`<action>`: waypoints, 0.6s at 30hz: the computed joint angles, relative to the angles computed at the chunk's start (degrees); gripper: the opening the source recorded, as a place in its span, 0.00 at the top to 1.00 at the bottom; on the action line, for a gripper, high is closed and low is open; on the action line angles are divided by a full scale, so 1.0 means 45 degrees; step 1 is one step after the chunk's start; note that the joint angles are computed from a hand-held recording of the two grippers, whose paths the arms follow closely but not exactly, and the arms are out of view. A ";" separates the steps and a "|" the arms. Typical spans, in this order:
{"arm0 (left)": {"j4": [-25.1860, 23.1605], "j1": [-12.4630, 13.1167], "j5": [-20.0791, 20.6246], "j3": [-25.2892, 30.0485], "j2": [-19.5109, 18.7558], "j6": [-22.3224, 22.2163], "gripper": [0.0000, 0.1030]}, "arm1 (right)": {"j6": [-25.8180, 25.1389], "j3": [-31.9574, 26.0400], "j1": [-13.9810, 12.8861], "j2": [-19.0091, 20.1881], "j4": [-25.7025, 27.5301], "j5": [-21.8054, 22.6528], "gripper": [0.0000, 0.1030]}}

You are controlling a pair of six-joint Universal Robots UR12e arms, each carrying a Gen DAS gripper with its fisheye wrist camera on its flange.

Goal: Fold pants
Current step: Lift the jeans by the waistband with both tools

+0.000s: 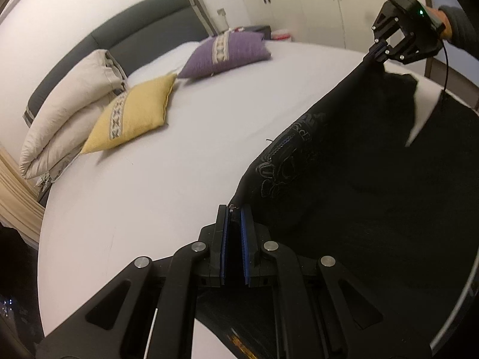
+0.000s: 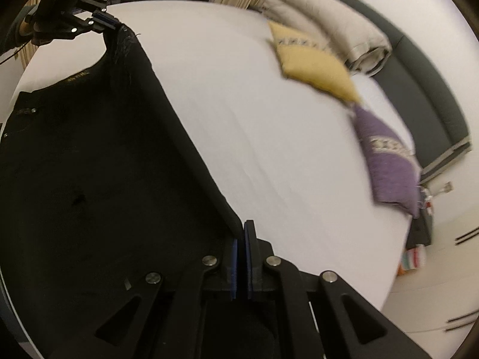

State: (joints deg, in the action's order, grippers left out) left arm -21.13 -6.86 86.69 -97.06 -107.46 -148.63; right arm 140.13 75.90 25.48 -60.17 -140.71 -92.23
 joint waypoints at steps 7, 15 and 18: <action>0.0481 -0.0388 0.0113 -0.2616 0.2084 0.0031 0.94 | 0.0410 0.2718 0.0765 -0.1506 -0.2290 -0.1000 0.96; 0.1110 -0.1004 0.0449 -0.5106 0.3503 -0.0703 0.94 | 0.1093 0.5236 0.1875 -0.2563 -0.3764 -0.2604 0.96; 0.1123 -0.1066 0.0379 -0.5800 0.3825 -0.1160 0.94 | 0.1444 0.5703 0.2144 -0.2630 -0.3800 -0.2960 0.97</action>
State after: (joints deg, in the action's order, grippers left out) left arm -16.08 -11.65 88.39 -123.16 -90.25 -153.84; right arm 146.63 101.56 35.13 -72.00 -157.81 -105.55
